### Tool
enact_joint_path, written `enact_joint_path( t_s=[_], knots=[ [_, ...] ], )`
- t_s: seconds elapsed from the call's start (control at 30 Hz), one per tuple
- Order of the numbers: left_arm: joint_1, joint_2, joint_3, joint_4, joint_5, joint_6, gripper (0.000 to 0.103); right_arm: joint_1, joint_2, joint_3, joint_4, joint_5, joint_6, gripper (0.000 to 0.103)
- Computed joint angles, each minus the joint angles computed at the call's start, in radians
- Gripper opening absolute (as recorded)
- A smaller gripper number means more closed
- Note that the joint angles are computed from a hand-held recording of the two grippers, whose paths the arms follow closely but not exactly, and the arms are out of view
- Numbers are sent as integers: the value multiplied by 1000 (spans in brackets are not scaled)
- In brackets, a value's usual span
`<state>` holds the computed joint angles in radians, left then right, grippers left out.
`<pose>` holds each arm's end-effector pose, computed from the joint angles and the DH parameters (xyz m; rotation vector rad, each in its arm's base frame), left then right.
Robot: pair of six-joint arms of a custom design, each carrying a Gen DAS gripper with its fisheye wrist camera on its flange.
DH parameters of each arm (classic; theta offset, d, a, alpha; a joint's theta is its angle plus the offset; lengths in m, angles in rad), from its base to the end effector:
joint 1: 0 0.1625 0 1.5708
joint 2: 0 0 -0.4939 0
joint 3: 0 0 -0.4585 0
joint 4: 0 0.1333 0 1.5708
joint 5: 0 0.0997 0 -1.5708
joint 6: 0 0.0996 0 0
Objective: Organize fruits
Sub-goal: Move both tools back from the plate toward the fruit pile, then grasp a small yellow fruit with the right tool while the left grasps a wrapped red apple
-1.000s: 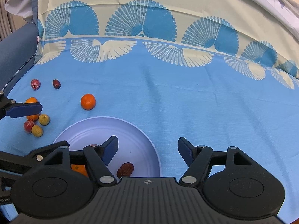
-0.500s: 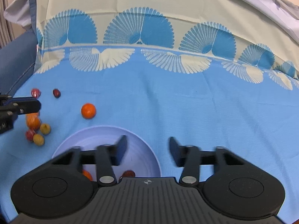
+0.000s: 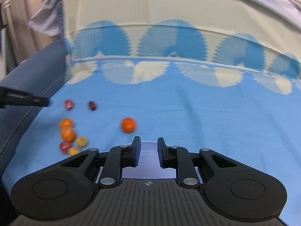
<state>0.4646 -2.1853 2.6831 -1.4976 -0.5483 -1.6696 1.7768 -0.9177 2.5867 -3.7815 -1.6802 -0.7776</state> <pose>-0.0577 -0.2731 0.2495 -0.2626 2.2060 -1.0922 0.1999 -0.3583 0.0650 1.2856 -2.4900 0.7032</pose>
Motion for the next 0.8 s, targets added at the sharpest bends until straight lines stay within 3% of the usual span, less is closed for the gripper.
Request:
enact_joint_path(
  t_s=[0.1, 0.2, 0.33, 0.57, 0.7, 0.8],
  knots=[
    [95, 18, 2, -130, -51, 80, 8, 32, 7, -11, 86, 29, -10, 21],
    [170, -7, 23, -286, -121, 172, 21, 62, 36, -25, 157, 36, -29, 21],
    [231, 30, 22, -374, -171, 246, 27, 105, 100, -49, 201, 33, -60, 21],
    [220, -5, 25, -339, -123, 164, 28, 158, 212, -103, 208, 1, -68, 27],
    [276, 56, 21, -444, -174, 253, 31, 167, 253, -130, 220, -16, -59, 31],
    [284, 93, 20, -481, -194, 306, 43, 179, 291, -154, 223, -38, -53, 34]
  ],
)
